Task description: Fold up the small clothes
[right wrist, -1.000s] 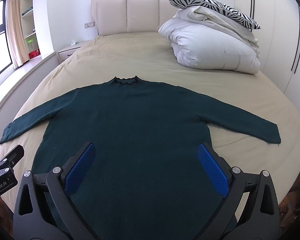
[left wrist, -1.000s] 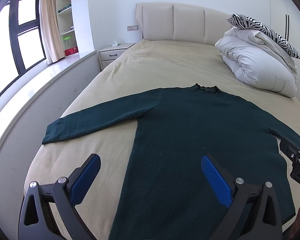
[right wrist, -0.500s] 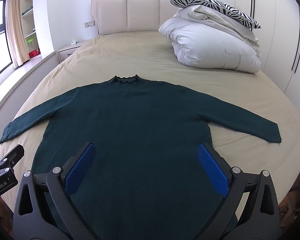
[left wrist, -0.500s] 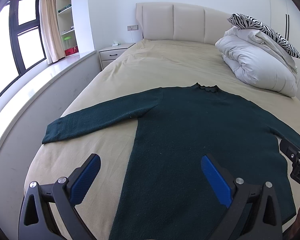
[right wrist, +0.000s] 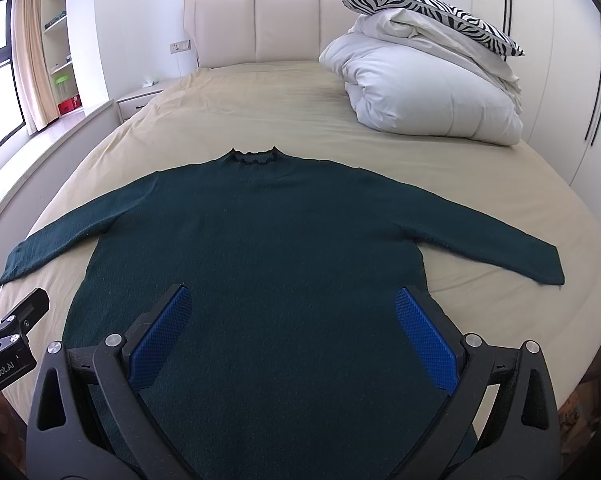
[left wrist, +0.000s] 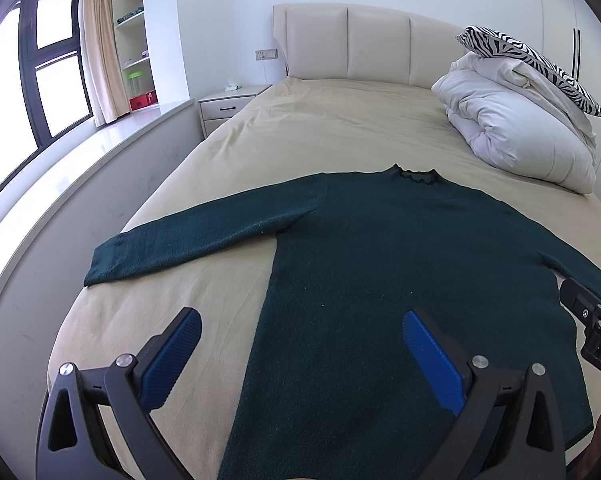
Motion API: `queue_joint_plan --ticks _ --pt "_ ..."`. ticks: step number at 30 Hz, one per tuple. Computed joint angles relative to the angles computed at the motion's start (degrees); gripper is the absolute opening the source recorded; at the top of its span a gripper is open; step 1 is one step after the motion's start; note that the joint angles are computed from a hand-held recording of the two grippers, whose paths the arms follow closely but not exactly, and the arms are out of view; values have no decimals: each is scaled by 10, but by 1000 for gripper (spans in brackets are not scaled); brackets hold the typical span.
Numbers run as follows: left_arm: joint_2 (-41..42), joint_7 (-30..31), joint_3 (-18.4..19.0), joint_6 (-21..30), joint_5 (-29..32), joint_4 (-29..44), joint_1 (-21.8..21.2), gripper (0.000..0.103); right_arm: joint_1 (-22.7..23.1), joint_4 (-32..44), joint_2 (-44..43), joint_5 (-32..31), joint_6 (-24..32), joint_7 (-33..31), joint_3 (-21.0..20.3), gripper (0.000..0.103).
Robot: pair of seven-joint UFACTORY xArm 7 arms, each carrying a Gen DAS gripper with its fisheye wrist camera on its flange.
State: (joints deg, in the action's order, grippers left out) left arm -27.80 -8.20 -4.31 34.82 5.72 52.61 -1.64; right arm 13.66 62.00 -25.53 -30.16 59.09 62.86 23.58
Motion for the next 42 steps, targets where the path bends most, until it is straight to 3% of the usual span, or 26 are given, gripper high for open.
queue_joint_plan --ticks 37,42 --pt "-17 5 6 -15 -2 -32 5 103 12 14 21 6 4 -8 -8 103" --pt "-28 23 30 -34 -29 -58 -5 103 14 11 22 9 1 -11 -12 103"
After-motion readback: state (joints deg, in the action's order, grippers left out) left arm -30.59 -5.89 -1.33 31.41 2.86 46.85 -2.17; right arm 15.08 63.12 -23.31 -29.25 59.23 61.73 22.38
